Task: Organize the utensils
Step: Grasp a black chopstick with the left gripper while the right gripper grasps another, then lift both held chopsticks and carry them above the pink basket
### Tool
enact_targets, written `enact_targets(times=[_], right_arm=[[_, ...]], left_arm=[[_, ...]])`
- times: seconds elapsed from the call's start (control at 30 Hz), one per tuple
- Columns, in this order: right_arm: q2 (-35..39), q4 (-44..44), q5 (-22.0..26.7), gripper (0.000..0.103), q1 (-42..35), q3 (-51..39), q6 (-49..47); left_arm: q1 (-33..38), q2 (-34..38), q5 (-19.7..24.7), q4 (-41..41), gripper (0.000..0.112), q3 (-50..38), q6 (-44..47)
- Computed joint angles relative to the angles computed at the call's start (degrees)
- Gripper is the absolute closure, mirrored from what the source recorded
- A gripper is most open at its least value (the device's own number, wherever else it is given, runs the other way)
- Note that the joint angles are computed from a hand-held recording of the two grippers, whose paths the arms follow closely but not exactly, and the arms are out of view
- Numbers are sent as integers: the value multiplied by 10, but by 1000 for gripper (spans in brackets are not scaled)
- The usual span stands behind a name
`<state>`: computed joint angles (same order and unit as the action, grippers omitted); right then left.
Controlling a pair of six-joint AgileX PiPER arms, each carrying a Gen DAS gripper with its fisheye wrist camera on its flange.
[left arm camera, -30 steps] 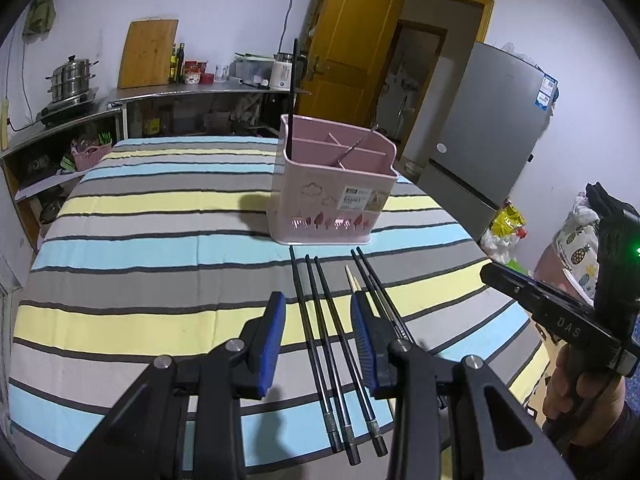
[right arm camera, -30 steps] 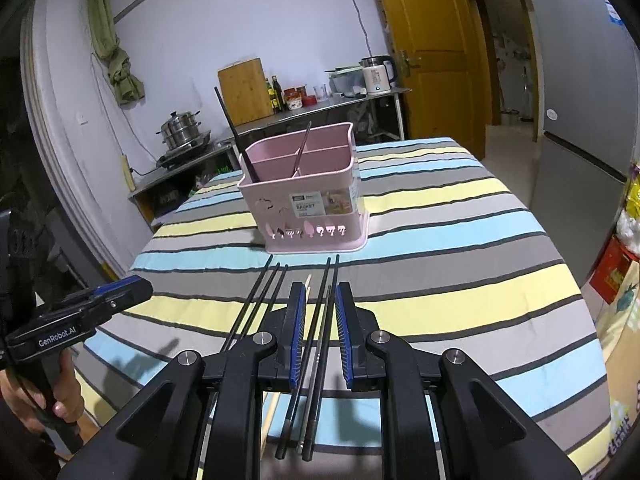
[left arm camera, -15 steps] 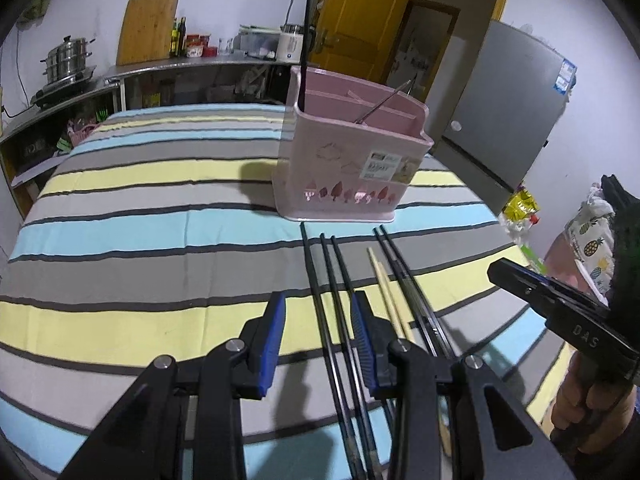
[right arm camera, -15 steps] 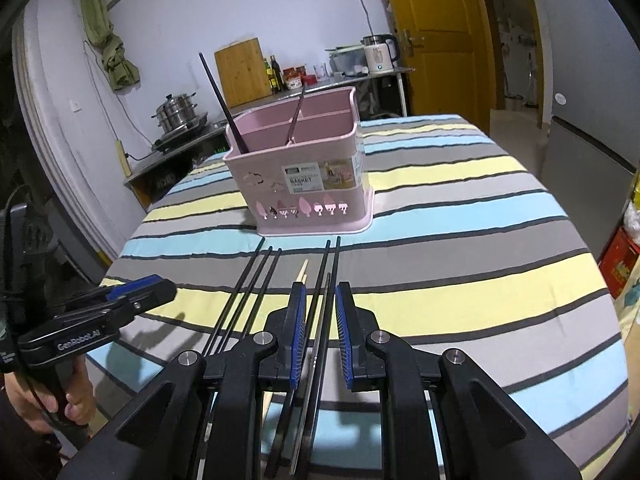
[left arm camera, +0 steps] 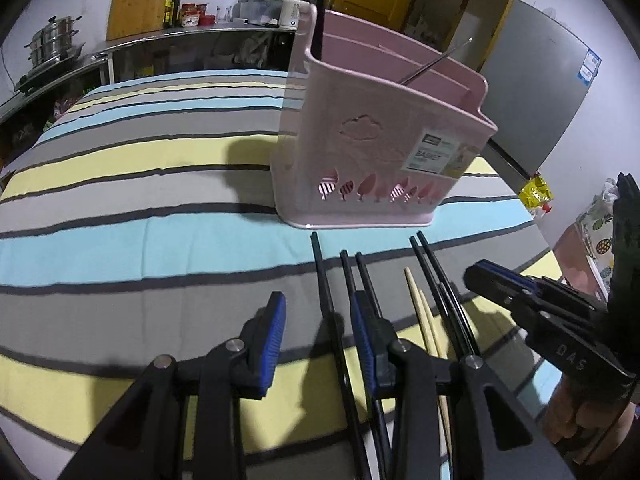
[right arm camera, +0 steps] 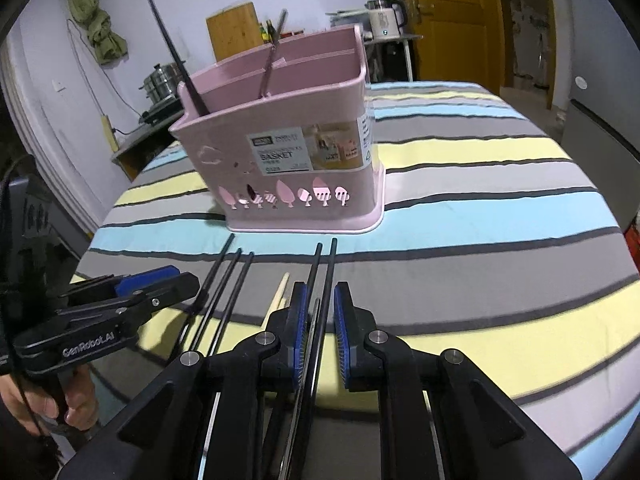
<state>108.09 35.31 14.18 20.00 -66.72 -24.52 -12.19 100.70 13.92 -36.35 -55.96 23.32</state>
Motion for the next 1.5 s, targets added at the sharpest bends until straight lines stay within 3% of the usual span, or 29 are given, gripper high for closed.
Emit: enact_targets(times=[0.3, 0.43, 0.67, 0.8, 0.9, 1.0, 1.27, 1.5], right_arm=[[62, -118, 44, 92, 3, -82, 112], [64, -141, 48, 95, 4, -87, 136], [62, -162, 64, 95, -7, -90, 158], [72, -243, 85, 96, 7, -114, 234], [76, -272, 88, 96, 12, -121, 260], [76, -245, 90, 97, 7, -122, 242], [40, -183, 90, 97, -10, -106, 184], [-22, -173, 93, 98, -19, -92, 165]], left_arm=[[-3, 32, 8, 46, 78, -30, -38], [-17, 34, 7, 169, 84, -38, -152], [-31, 38, 25, 287, 89, -53, -273], [-56, 51, 52, 422, 89, -78, -394], [-65, 57, 63, 464, 90, -89, -426], [-60, 59, 69, 429, 103, -98, -394], [-22, 32, 87, 251, 107, -98, -232], [-3, -34, 118, 203, 107, -97, -167]])
